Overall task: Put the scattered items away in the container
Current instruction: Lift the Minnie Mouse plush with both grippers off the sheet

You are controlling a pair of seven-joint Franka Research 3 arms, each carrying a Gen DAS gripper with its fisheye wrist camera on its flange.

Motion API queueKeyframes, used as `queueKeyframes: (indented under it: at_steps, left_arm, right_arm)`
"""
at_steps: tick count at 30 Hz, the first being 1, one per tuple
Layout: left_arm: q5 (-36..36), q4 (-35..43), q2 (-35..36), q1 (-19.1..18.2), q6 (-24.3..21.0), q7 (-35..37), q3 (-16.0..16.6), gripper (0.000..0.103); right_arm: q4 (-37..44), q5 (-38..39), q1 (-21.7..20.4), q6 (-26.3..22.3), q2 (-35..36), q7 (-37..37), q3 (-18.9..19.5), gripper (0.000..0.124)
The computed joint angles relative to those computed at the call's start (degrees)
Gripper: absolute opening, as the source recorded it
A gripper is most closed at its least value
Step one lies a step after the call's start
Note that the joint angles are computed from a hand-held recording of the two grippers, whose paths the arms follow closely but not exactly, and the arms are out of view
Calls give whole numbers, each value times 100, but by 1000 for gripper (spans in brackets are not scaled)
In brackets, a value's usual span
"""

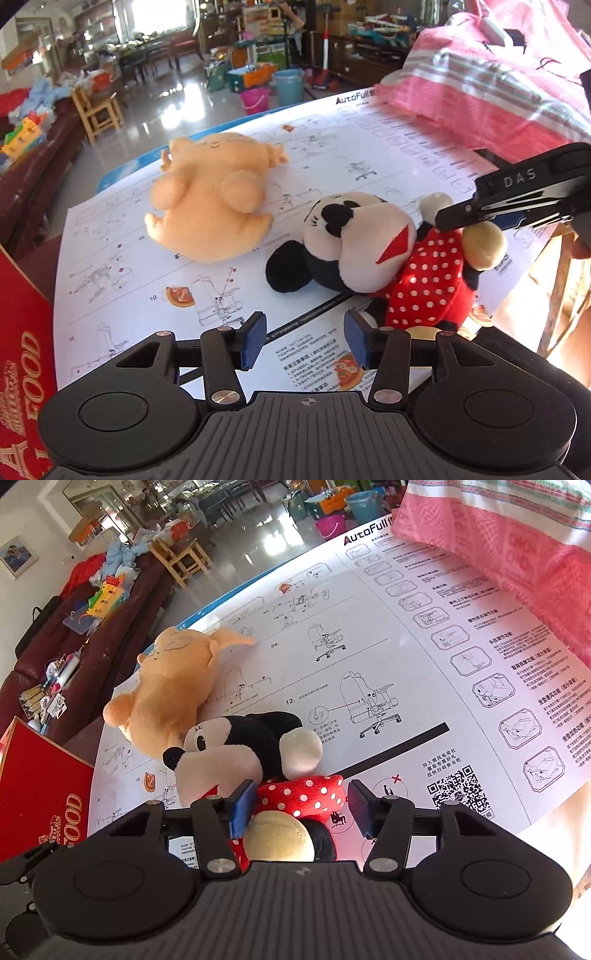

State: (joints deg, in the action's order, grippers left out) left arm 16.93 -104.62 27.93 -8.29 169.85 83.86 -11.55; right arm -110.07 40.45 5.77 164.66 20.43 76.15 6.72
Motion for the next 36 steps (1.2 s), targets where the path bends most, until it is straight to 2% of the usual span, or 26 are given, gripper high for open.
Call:
queueKeyframes:
  at_steps: [4,8,9,11,15,19,22,24,25,29,36]
  left_arm:
    - [379,446,404,-326,-178,37,242,61]
    - [262,700,682,-67,-441,786,-218,65]
    - [267,734,725,-86,-448,912,-226,67]
    - [396,804,788,-271,-405,966,-44,68]
    - [291,1048,979,-175,-508,1444,-229,69]
    - [235,1334,1196,-229,-743,1906,-271,70]
    - [245,1413,1279,-406,-789,1864,-92,72]
    - [242,1538,1354,-542,-928,1685,51,65]
    - [223,1526,1363,-547,-847,1601,69,66]
    - [222,1536,1386,-562,-810,1491,65,66]
    - [188,1597,1413,-516,-893,1518,-13,67]
  right_arm:
    - [154,-292,138,-63,130,237,-136,57]
    - [275,-365,90,-226,277,345,-99,57]
    - [290,-369,80,-239,300,353,-90,57]
    - [310,-375,63,-223,338,344,-73,57]
    - [386,-303,-16,-234,431,257,2,57]
    - [415,-113,-111,-214,491,66,130,60]
    - [405,70,-189,-235,491,-134,214,62]
    - [401,146,-201,-245,483,-229,219,62]
    - [405,130,-182,-276,466,-233,190,62]
    - [467,-134,-14,-171,433,-184,17,59]
    - [913,-761,206,-238,767,407,-246,55]
